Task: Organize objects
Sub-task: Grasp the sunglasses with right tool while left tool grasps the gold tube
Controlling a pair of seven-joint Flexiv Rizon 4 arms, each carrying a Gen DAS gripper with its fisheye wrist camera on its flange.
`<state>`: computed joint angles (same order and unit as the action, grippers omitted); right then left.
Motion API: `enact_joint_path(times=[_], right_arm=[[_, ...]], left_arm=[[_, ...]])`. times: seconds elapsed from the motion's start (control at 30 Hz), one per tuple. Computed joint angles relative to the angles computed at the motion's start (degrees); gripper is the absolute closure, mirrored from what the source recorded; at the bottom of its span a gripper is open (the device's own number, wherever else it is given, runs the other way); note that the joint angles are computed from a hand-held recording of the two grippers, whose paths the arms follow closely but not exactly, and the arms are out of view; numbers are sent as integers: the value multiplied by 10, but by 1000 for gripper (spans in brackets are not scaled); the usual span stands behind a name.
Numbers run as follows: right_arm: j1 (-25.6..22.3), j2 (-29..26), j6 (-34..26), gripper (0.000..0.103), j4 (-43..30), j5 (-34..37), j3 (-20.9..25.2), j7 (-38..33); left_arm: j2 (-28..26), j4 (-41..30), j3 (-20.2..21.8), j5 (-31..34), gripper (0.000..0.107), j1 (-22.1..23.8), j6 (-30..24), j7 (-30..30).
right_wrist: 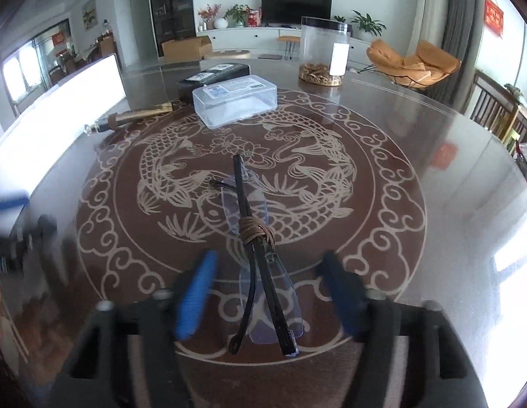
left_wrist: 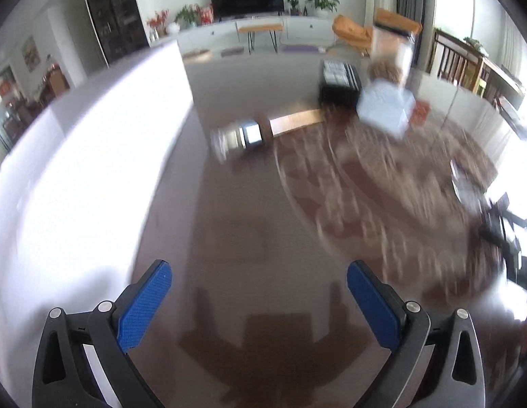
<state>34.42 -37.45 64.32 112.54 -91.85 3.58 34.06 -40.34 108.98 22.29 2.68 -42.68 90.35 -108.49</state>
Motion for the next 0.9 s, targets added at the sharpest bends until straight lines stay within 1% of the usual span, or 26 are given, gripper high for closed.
enact_joint_path(times=[0.1,0.17,0.23,0.3,0.33,0.37,0.4,0.43,0.47,0.5,0.53,0.57,0.67,0.73,0.77,0.8,0.87,0.9], right_arm=[[-3,4,5,31,5,-11,1,10],[-4,2,4,31,4,-10,2,7],[-5,2,5,30,3,-12,3,8],[-6,2,4,30,4,-13,4,8],[-6,2,4,30,4,-13,4,8],[-6,2,4,30,3,-12,4,8],[-6,1,4,30,3,-13,4,8],[-6,1,4,30,3,-13,4,8],[-7,1,4,30,3,-13,4,8],[-7,1,4,30,3,-13,4,8],[-7,1,5,30,3,-13,4,8],[-7,1,5,30,3,-13,4,8],[-7,1,5,30,2,-13,4,8],[-7,1,5,30,2,-13,4,8],[-7,0,5,30,2,-13,4,7],[-7,0,5,30,2,-13,4,7],[-7,0,5,30,2,-13,4,7],[-7,0,4,30,1,-12,4,6]], left_arm=[[-28,-79,0,-4,4,21,-53,15],[-57,-144,16,10,4,20,-98,15],[-81,-195,20,27,4,23,-137,21],[-104,-245,16,46,4,30,-180,38],[-110,-257,5,54,4,39,-186,48],[-108,-254,-19,58,9,59,-171,63],[-103,-244,-47,61,35,80,-145,74],[-94,-234,-93,70,62,116,-133,86],[-87,-214,-121,46,72,135,-117,110],[-82,-201,-130,35,81,140,-109,115],[-76,-191,-121,46,85,131,-105,96],[-70,-174,-100,51,85,112,-91,73],[-29,-77,-99,40,85,95,-37,24],[3,-1,-84,27,85,66,2,-20],[13,24,-72,23,85,49,15,-32],[21,49,-50,19,85,19,27,-47],[25,74,8,9,84,-50,32,-68],[23,80,27,3,81,-71,34,-74]])
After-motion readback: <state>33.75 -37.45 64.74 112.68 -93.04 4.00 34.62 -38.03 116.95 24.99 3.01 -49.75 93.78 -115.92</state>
